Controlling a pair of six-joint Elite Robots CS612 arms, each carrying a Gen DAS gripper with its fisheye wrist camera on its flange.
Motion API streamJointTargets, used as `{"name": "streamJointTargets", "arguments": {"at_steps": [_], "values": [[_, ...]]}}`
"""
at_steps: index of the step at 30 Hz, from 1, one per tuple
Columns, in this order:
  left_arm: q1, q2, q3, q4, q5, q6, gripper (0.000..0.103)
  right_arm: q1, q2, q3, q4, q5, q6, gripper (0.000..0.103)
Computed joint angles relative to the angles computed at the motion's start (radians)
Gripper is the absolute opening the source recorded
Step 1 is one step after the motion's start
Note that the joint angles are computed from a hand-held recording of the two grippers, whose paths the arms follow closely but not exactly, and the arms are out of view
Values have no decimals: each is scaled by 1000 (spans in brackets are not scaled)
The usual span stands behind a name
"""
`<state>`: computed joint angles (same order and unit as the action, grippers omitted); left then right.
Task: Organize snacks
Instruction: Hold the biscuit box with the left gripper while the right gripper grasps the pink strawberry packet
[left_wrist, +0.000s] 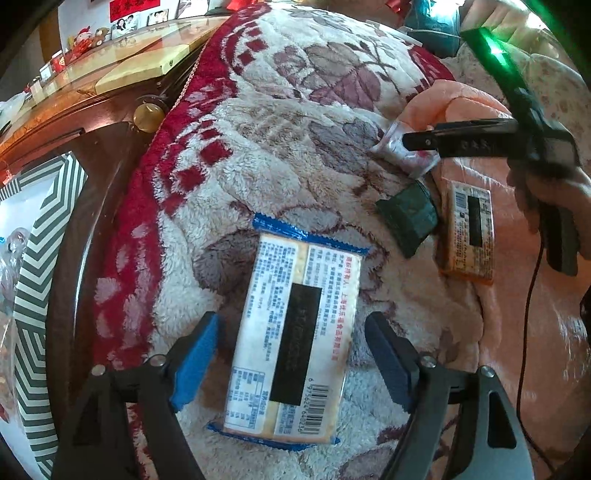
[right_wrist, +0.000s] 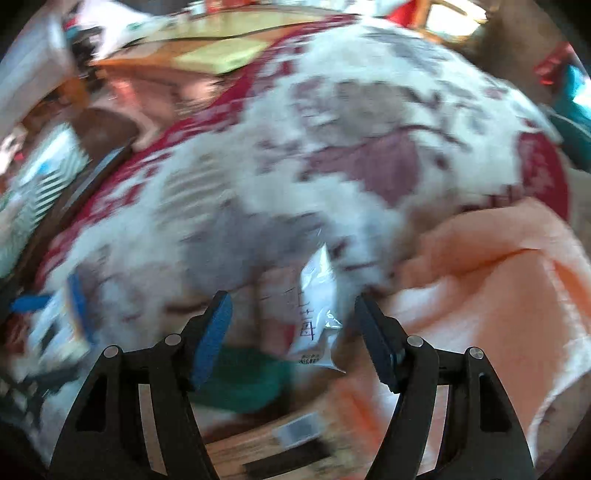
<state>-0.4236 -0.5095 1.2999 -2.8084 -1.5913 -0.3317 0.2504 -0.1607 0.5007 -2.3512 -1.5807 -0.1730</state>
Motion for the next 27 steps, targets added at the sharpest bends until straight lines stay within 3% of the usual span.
{"name": "streamJointTargets", "arguments": {"at_steps": [2,4,6,8,12,14,15,17,18,21,27], "values": [[2,0,2,-5,-10,-7,82,-10,-3,0,11,18,64,69],[4,1,0,-6,-14,-17,82,-27,-30,59,-44,125,90,69],[4,1,-3,-1,-11,-23,83,-31,-28,56,-29,161,72,69],[2,3,-8,7,-8,-20,84,-27,-17,32,10,152,30,69],[0,7,-21,28,-6,-25,88,-17,85,-155,157,132,15,69],[-4,8,-26,42,7,-19,87,-24,140,-256,241,162,75,69],[-5,8,-24,40,12,-17,81,-27,145,-264,245,177,105,65],[-6,7,-12,19,36,-15,61,-31,107,-177,167,196,137,52],[-3,6,-5,3,43,-16,57,-31,84,-129,132,197,135,51],[14,0,13,-34,-10,-41,57,-29,13,13,15,190,128,51],[7,-34,79,-74,40,-38,57,-23,-127,297,-272,245,183,51]]}}
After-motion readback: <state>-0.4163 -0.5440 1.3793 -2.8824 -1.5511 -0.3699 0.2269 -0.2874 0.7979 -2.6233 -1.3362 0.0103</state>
